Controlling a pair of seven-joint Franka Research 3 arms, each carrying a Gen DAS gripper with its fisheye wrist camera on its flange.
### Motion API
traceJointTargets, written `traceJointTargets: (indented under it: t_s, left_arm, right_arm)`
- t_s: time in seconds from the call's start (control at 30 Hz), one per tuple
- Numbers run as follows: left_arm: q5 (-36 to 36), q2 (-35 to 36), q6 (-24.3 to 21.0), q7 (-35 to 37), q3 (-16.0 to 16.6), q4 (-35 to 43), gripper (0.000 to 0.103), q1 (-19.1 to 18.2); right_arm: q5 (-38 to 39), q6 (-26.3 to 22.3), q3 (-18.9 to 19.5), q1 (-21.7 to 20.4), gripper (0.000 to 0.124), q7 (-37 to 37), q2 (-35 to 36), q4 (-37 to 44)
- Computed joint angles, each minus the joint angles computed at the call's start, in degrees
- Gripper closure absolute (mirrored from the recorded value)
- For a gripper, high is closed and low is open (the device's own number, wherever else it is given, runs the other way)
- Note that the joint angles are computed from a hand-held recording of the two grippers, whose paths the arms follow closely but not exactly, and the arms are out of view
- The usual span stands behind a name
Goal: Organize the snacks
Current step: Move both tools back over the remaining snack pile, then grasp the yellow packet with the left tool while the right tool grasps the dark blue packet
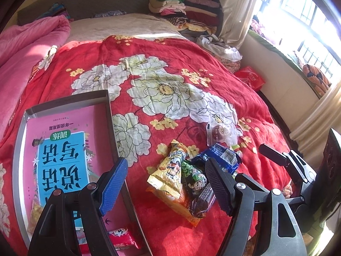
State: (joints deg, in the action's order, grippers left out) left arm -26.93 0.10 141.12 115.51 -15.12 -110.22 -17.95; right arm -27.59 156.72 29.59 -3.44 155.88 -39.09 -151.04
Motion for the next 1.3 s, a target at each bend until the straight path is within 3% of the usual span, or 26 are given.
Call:
traceJointTargets:
  t_s: [0.3, 0.43, 0.63, 0.77, 1.0, 1.07, 1.3]
  left_arm:
    - [6.6, 2.82, -1.59, -1.22, -1.18, 1.87, 0.026, -0.43]
    - [11.02, 2.8, 1.03, -2.7, -1.49, 0.72, 0.026, -0.84]
    - [12.52, 4.09, -0.35, -2.83, -1.68, 2.13, 0.027, -0.68]
    - [13.95, 4.95, -1.3, -2.77, -1.86, 3.14, 0.036, -0.56]
    - [16.3, 6.6, -2.98, -3.76, -2.2, 4.8, 0.038, -0.48]
    - [17.2, 7.07, -3.73, -4.19, -2.24, 5.28, 0.043, -0.51]
    - [17.64, 8.25, -5.29, -4.66, -2.54, 6.35, 0.054, -0.17]
  right_arm:
    - [0.39, 1.19, -1.89, 0.84, 0.045, -2.21, 3.17, 0.01]
    - [-0.1, 1.33, -2.19, 0.7, 0.045, -2.95, 4.73, 0.55]
    - [-1.65, 0.22, -2.94, 1.23, 0.045, -4.14, 8.19, 2.13]
    - [-4.0, -1.17, -3.26, 1.6, 0.045, -3.85, 10.2, 3.39]
    - [-8.97, -3.63, -5.77, 3.97, 0.045, -1.92, 13.05, 5.03]
    - [-10.32, -4.05, -6.39, 4.47, 0.045, -1.43, 13.81, 5.47]
    - [-14.25, -6.21, -8.8, 7.68, 0.061, -2.02, 16.89, 7.7]
